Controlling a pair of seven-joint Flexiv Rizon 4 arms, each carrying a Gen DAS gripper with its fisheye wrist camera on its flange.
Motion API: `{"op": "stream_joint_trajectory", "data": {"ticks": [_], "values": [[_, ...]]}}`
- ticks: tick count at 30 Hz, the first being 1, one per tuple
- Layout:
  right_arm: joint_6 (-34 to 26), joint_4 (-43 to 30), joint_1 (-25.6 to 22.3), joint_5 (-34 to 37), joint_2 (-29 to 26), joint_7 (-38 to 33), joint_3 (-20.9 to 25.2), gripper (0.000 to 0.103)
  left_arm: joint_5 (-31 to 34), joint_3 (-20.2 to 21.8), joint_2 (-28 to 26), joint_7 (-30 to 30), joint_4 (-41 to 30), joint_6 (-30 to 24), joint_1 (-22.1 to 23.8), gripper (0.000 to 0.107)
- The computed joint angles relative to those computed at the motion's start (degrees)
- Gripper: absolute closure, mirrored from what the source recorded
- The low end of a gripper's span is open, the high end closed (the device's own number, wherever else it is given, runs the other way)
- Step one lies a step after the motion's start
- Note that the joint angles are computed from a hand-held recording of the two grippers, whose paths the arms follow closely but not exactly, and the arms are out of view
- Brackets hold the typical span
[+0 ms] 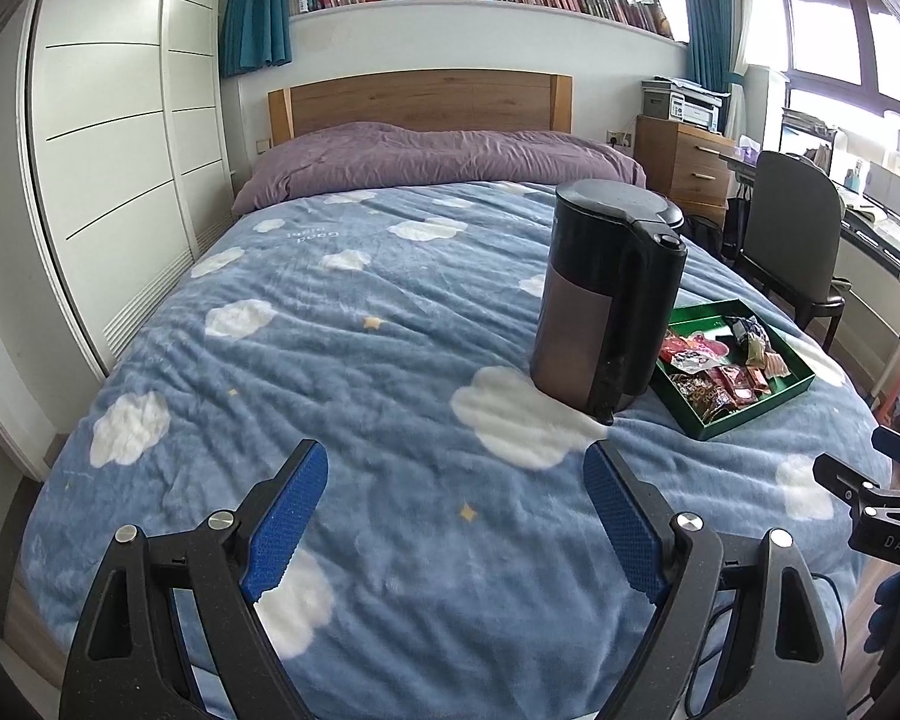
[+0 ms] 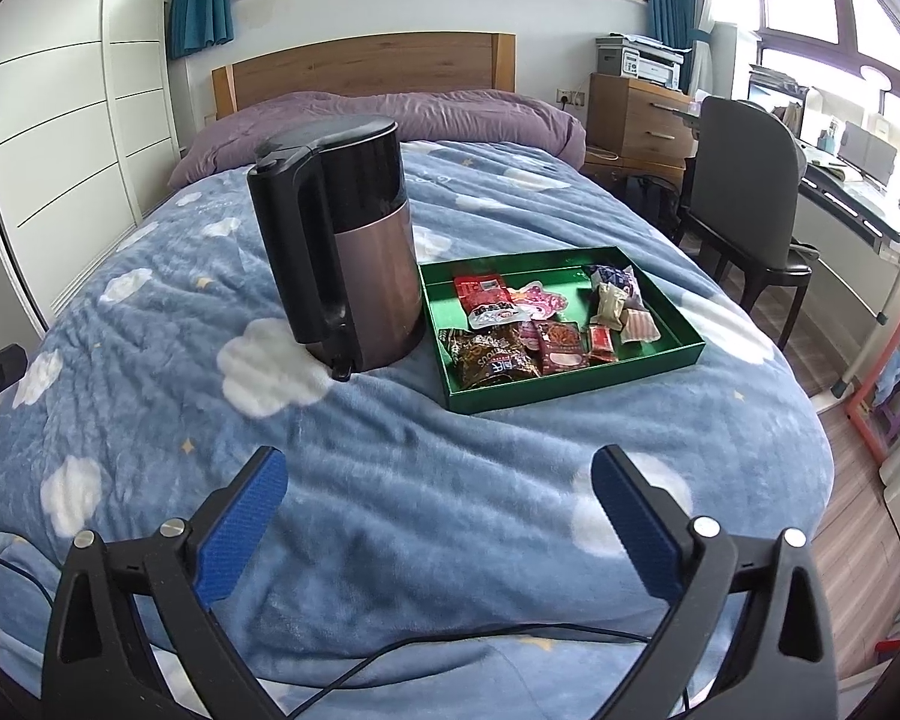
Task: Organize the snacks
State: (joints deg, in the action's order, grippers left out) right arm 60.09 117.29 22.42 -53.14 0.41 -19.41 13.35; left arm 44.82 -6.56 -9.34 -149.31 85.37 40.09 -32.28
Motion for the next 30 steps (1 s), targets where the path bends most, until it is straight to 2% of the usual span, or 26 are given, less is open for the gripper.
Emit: {"op": "stream_joint_trajectory", "data": {"ticks": [30], "values": [[-0.49,0.86,-0.44,0.07,0.20,0.12,-0.02,0.000,-0.98,0.13,-0.20,1.53,0.53,1.13,0.28,0.023]]}}
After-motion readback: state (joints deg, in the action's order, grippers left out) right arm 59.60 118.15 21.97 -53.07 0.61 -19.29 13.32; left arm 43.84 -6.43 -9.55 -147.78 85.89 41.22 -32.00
